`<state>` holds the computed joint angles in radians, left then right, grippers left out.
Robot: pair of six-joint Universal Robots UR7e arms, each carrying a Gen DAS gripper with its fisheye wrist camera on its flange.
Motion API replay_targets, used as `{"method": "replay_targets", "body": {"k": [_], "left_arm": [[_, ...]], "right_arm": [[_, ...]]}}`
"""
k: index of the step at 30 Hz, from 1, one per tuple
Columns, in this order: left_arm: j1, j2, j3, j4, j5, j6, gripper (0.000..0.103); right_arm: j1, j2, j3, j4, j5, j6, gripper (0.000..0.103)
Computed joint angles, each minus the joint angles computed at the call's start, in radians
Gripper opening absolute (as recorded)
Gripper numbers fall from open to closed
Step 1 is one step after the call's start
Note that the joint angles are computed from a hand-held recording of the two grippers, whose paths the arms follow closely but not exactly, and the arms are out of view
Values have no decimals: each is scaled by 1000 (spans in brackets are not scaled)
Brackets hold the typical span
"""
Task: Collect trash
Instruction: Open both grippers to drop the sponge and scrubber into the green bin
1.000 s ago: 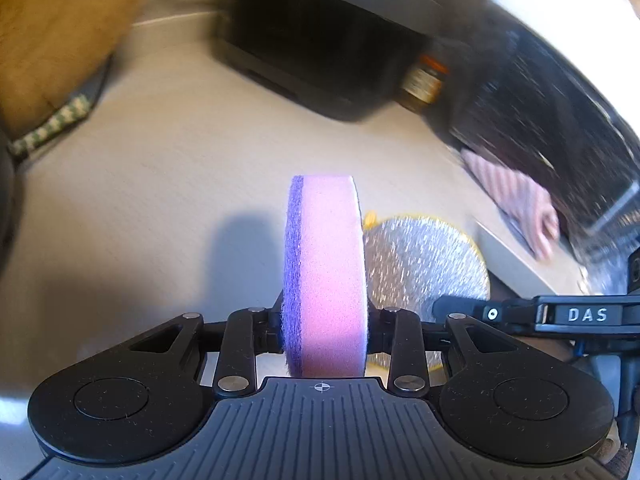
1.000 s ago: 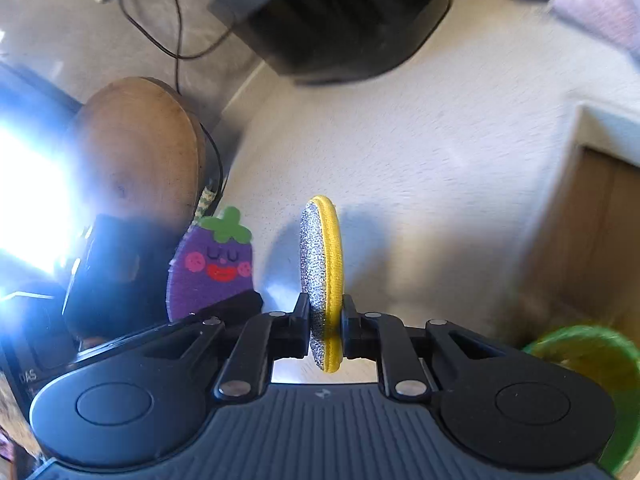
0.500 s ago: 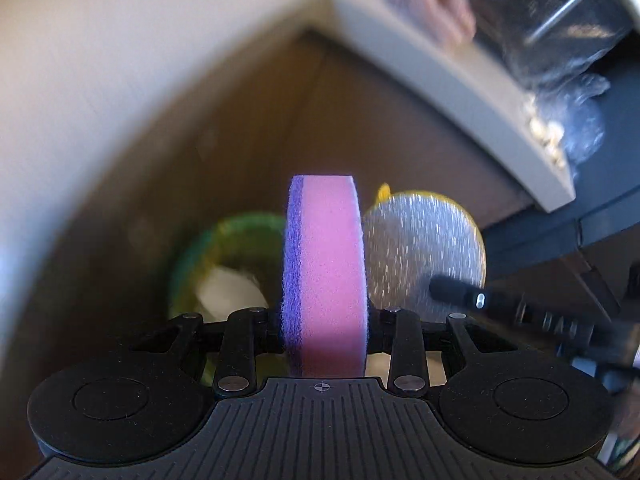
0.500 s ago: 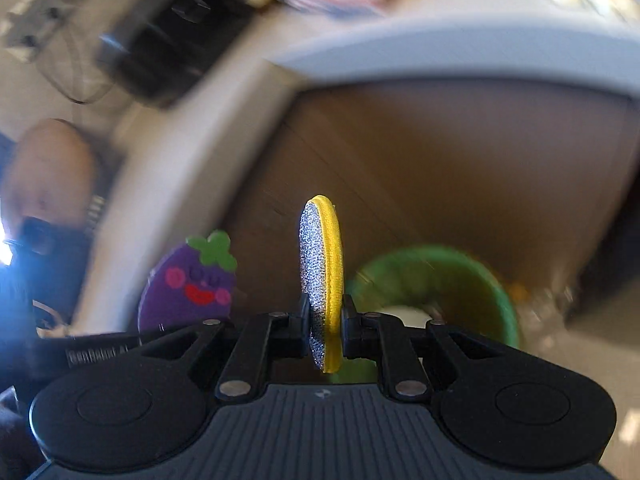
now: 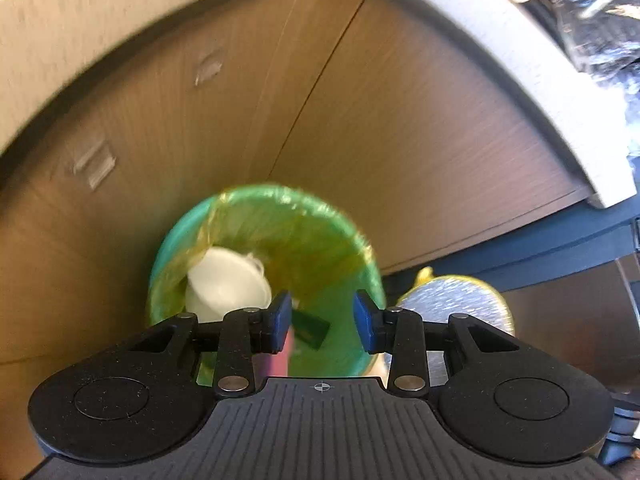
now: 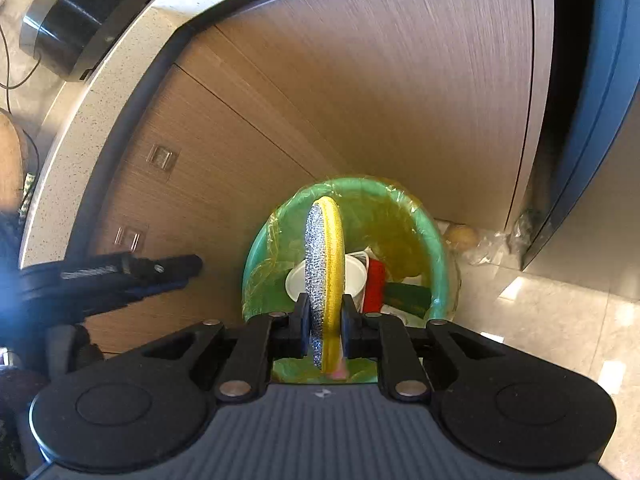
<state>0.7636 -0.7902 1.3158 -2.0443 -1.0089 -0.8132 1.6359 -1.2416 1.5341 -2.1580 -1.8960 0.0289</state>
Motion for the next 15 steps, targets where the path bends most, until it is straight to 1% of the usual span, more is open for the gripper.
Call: {"method": "replay_targets", "body": {"k": [2, 4, 6, 8, 10, 13, 15], "left_arm": [[-9, -3, -1, -17, 18, -3, 38], [-21, -17, 8, -27, 40, -16, 38], [-41, -42, 32, -38, 76, -32, 38], [-70, -76, 65, -39, 124, -70, 38], [-99, -111, 103, -40, 168, -120, 38], [-139, -164, 153, -39, 229, -179, 38], [-168, -192, 165, -3, 288, -208, 38]], "right_arm": [[-17, -2, -6, 8, 32, -26, 15], [-23, 8, -10, 3, 39, -60, 19], [-14, 22, -14, -3, 20, -75, 37], [-9, 33, -21, 2, 19, -80, 43], [-8, 47, -37, 20, 25, -92, 44], [11, 60, -52, 24, 9, -112, 44], [32, 55, -54, 7, 23, -132, 44]]}}
